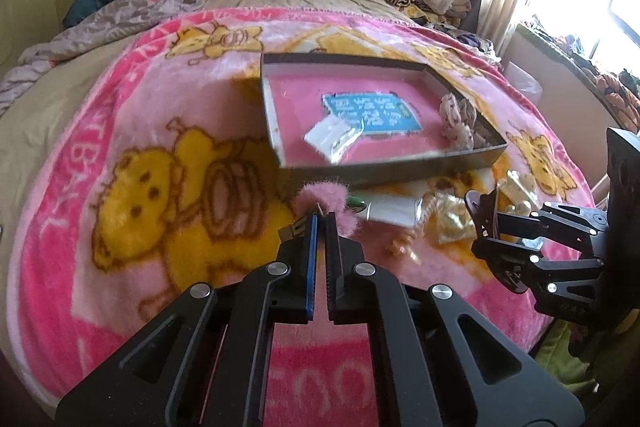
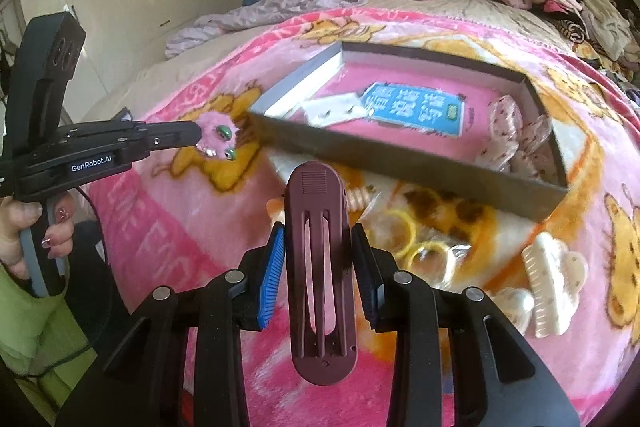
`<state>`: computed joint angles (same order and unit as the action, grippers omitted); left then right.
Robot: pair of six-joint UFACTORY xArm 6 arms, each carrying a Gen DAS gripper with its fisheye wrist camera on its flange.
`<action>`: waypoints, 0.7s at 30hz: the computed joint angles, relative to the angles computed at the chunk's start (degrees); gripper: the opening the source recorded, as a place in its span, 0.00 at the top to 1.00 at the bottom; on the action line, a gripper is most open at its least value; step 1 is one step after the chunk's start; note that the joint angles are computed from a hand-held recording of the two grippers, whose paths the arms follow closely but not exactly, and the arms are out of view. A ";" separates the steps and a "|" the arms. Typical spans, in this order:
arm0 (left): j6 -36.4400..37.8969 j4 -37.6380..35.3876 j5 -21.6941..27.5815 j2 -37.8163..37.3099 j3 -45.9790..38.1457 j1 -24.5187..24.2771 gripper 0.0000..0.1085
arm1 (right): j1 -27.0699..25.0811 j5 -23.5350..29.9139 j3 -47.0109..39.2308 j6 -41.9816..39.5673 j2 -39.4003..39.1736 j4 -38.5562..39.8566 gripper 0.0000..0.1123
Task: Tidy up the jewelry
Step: 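Lower the pompom tie and maroon clip into the tray and open both grippers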
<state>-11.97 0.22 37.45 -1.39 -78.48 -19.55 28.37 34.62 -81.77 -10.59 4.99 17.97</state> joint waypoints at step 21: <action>3.25 -1.08 6.38 19.32 -28.31 -1.27 1.00 | -9.62 -1.03 -12.64 6.50 5.47 -5.99 0.71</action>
<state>-8.73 -0.86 43.83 17.93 -106.79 -20.81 18.75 33.59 -94.41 -4.09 10.46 11.98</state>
